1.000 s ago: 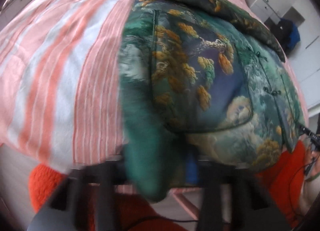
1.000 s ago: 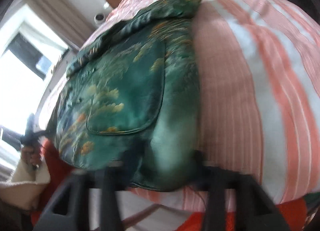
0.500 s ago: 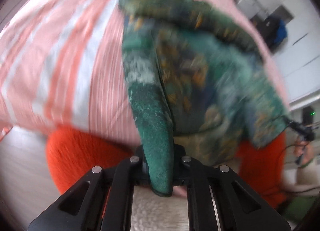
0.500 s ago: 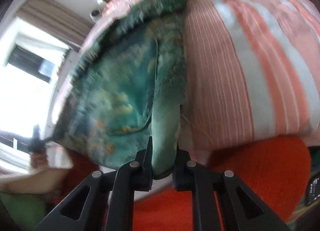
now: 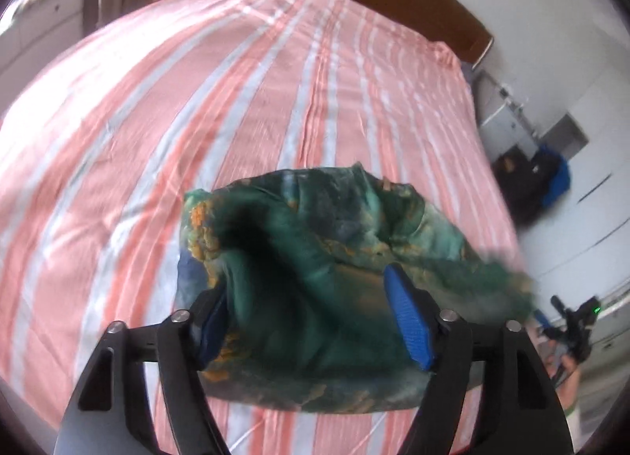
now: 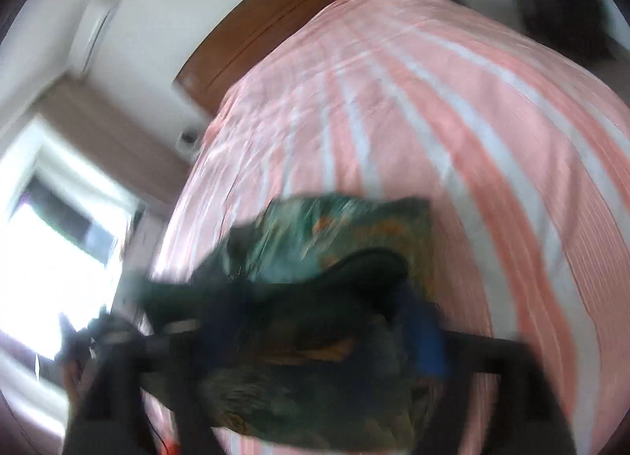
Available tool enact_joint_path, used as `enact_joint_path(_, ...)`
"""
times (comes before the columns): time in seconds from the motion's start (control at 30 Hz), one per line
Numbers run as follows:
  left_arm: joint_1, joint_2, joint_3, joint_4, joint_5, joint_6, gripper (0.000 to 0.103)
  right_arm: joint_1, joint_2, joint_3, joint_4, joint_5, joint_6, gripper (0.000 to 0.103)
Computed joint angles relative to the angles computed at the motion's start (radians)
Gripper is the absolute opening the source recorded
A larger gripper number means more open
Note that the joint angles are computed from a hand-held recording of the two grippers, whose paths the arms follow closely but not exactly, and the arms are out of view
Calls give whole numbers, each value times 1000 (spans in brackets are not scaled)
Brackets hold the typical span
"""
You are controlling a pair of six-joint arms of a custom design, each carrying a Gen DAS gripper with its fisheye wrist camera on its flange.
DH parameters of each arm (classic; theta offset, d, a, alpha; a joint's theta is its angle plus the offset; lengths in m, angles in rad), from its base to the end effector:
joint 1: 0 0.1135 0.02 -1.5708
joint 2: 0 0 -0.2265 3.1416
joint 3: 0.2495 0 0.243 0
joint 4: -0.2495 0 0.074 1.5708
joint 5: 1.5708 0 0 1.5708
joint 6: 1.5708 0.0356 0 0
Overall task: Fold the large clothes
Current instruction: 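Grasp the jacket side edge with both grippers and lift it, then fold the lifted jacket half over the other half with both grippers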
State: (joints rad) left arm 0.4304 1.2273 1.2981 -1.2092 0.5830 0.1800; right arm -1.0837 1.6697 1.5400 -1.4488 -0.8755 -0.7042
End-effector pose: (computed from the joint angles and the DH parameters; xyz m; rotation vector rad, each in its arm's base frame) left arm 0.2061 0.0731 0.3091 -0.1492 2.5090 -0.5522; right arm 0.1566 -0.2372 0.2711 0.4514 2.3275 0.7021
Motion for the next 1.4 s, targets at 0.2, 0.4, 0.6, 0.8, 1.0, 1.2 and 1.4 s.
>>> enact_joint_path(0.2,47,11,-193,147,-52,151,100,-15,26,-31,77,128,-85,95)
enact_joint_path(0.4,-190,5,-346,369,-282,35,51,132,-77,-271,293,221,-81,92)
enact_joint_path(0.6,-258,-223,-399,311,-375,103,7,288,-415,-527,532,435,-39,15)
enact_joint_path(0.8,-319,-296,-265,429,-404,34,7,372,-686,-468,611,387,-46,15)
enact_joint_path(1.0,-470,23,-295,848,-696,-70,8,619,-486,-427,1003,614,247,15)
enact_joint_path(1.2,-425,402,-411,1121,-692,-75,11,701,-26,-455,1197,805,303,15)
enact_joint_path(1.4,-405,385,-487,1229,-648,-88,16,657,79,-482,1258,756,337,21)
